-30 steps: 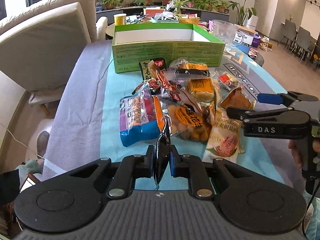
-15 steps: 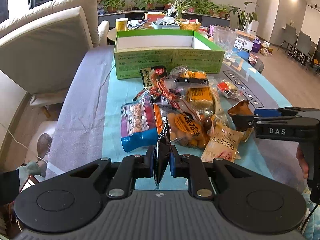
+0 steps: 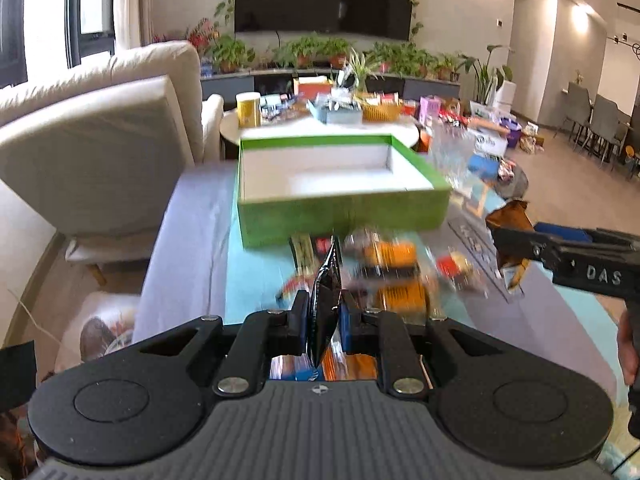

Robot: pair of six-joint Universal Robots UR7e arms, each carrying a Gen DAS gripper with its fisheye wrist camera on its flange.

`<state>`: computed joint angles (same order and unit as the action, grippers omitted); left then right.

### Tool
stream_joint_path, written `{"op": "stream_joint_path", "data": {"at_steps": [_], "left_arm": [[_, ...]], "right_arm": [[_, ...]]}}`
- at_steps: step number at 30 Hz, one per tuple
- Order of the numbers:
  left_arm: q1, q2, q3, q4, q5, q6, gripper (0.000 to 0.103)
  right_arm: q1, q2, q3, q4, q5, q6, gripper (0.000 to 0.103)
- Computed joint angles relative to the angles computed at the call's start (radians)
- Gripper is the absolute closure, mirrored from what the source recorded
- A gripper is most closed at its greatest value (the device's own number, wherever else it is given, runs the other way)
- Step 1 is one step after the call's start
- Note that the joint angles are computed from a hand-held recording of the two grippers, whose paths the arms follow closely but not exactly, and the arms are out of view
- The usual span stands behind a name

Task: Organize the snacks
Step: 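Carry the brown bag with the right tool while the left carries the dark packet over the box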

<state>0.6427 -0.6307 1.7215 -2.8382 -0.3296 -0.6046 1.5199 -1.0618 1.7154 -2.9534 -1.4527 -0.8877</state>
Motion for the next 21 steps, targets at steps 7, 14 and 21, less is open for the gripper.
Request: {"op": "stream_joint_path", "data": {"at_steps": [7, 14, 21], "left_arm": [[0.073, 0.069, -0.168, -0.149, 0.024, 0.244, 0.089], [0.152, 0.149, -0.371, -0.243, 0.014, 0.454, 0.089], [0.235, 0.231, -0.577, -0.196, -0.029, 0.516, 0.089]], "right_arm": [[0.031, 0.101, -0.112, -0.043, -0.007, 0.047, 0.055], [0.057, 0.207, -0.272, -0.023, -0.016, 0.124, 0.055], [0.082, 0.339, -0.458, 0.051, -0.060, 0.143, 0.055]]}}
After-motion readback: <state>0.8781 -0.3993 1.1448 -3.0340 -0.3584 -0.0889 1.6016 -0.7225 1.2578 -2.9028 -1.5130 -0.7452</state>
